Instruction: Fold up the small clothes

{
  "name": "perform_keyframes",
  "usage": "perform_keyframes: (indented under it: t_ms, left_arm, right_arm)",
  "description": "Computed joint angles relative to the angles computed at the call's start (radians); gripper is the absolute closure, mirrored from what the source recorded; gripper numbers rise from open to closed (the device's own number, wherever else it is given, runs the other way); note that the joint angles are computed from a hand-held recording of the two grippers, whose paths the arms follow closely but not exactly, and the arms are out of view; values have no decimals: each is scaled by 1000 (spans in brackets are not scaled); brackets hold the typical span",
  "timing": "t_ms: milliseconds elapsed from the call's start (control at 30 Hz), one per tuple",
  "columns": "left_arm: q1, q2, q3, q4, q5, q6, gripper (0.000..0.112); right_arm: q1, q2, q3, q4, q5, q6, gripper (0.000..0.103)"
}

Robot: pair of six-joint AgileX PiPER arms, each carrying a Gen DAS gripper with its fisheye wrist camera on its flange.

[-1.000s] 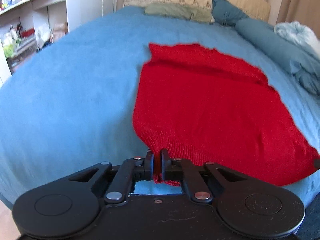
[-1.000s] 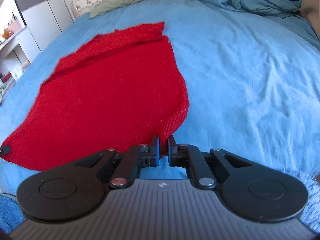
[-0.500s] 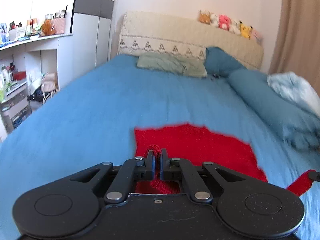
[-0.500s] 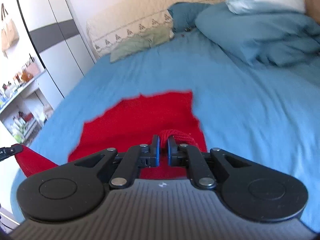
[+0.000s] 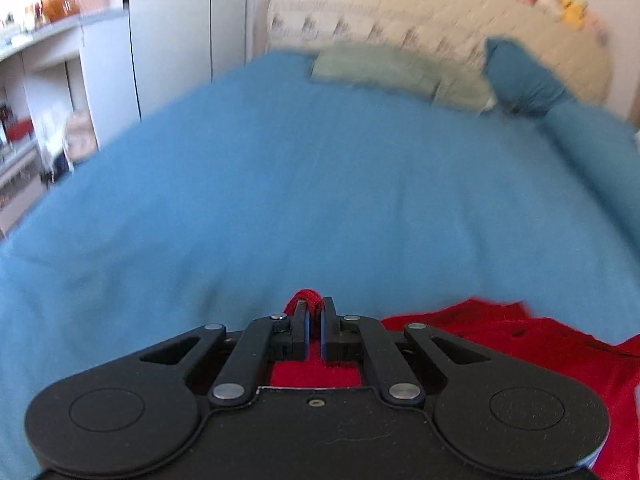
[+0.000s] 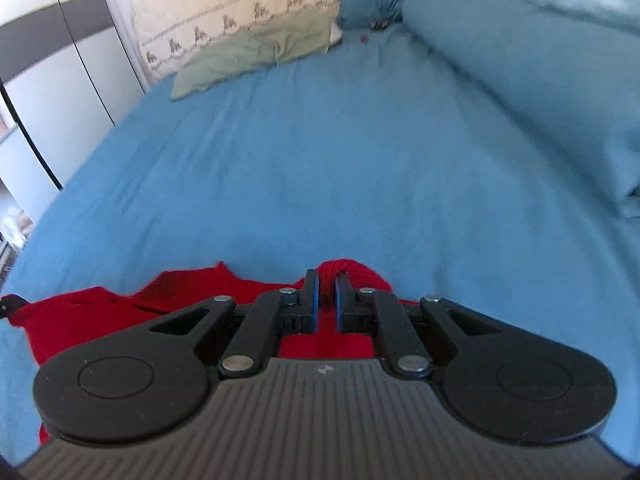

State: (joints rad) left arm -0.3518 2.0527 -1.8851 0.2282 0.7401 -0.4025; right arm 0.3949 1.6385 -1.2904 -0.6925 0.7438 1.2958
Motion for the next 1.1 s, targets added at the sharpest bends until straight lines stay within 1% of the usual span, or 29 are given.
perform_keyframes:
  t_ms: [67,133,167,200,233,267,300,333,367,400,433,467,533,600,633,667,700,733,833,867,933,1000,1033,1100]
  left_arm:
    - [5,69,-40,12,3,-20,108]
    - [11,88,-31,18,-24,-37,107]
    - [15,90,-23,17,-42,-39,104]
    - [12,97,-39,25,-36,-50,99]
    - [14,95,-49,17,-34,-46,92]
    - [19,76,-28,20,-48,-48,63]
    - [14,50,4,46,-65,-71,33]
    - [9,5,61,87,-90,-99,25]
    - [-2,-48,128,162,-119,-146,19]
    - [-12,-107,198,213,-144,-163,19]
    - [-15,-145,238,224,-162,-145,18]
    - [-18,-204,308,208,-188,-98,17]
    - [-33,-301,428,175,-216,-30,10]
    - [-48,-380,552,98,-252,45,9]
    - [-50,-409,607,8,-253,119,9]
    - [-50,-417,638,-73,-245,184,9]
    - [-49,-417,657,-114,-242,214,9]
    - [-57,-420,695,-124,-253,214,9]
    - [-94,-397,765,-71,-273,160,9]
    - [-97,-386,772,-87,-275,179,9]
    - [-113,-353,770,-54,-269,138,9]
    - [-112,-345,776,-43,-288,139,9]
    - [-114,-345,770,-41,-278,141,9]
    - [-118,-339,745,-47,-250,141,9]
  right_arm:
    - [-33,80,-10,-9,-40,13,80]
    - [-58,120,-3,-29,-79,50,80]
    - [-69,128,10,-48,-109,81,79]
    - [-75,130,24,-74,-135,112,77]
    - [-78,130,29,-104,-143,137,70]
    - [-73,119,44,-140,-141,167,45]
    - [-63,106,50,-169,-124,186,29]
    - [-40,85,70,-230,-94,238,5]
    - [-11,60,93,-307,-56,301,0]
    - [10,29,115,-350,-37,325,0]
    - [24,-12,148,-363,-42,323,0]
    - [35,-51,171,-344,-52,290,0]
    - [90,-124,239,-346,-48,270,0]
    - [164,-180,307,-339,-26,274,0]
    - [205,-200,340,-327,-15,286,0]
    - [244,-215,370,-312,-12,302,0]
    - [270,-214,391,-298,-21,316,0]
    - [297,-205,413,-287,-25,339,0]
    - [332,-163,452,-277,-45,424,0]
    - [332,-147,464,-280,-59,457,0]
    - [317,-125,487,-285,-86,494,0]
    - [302,-122,509,-312,-111,543,0]
    - [312,-120,512,-325,-109,571,0]
    - [311,-124,504,-306,-109,546,0]
